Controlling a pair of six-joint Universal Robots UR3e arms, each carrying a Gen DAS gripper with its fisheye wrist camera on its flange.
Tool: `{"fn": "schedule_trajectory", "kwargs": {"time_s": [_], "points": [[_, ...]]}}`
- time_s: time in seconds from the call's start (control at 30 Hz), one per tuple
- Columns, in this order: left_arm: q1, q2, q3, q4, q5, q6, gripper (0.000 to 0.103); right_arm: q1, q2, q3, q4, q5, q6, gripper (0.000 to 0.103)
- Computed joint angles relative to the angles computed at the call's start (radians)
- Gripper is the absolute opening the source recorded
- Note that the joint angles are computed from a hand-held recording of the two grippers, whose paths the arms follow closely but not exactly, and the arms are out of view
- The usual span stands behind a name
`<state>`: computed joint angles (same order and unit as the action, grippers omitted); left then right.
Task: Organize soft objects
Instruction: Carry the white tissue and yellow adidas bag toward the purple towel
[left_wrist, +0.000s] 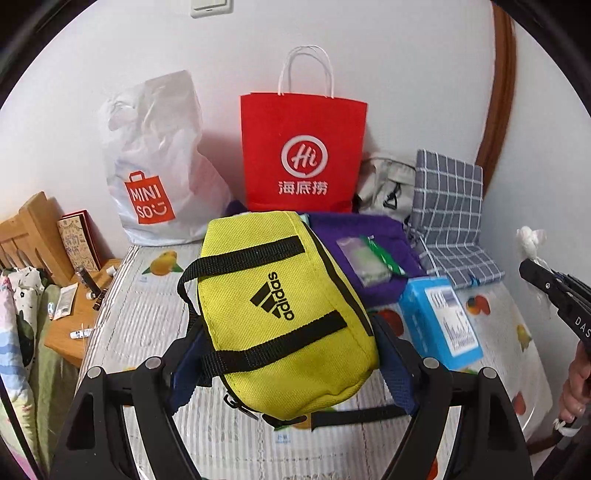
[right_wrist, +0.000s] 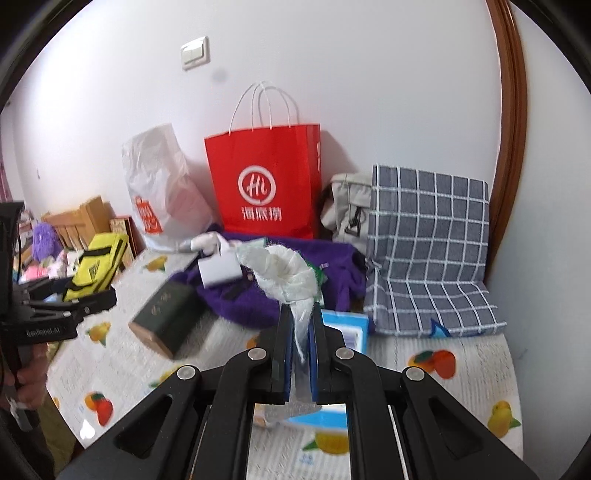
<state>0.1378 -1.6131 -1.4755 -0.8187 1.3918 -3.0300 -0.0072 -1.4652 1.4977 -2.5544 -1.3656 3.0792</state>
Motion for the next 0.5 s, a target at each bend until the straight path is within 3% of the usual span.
{"fn": "schedule_trajectory", "kwargs": {"time_s": [0.5], "points": [[-0.027,-0.219,0.295,-0.034,0.034,-0.079,0.081,0.063,0.310,-0.491,0.170,-0.040,0.009,0.008]]}}
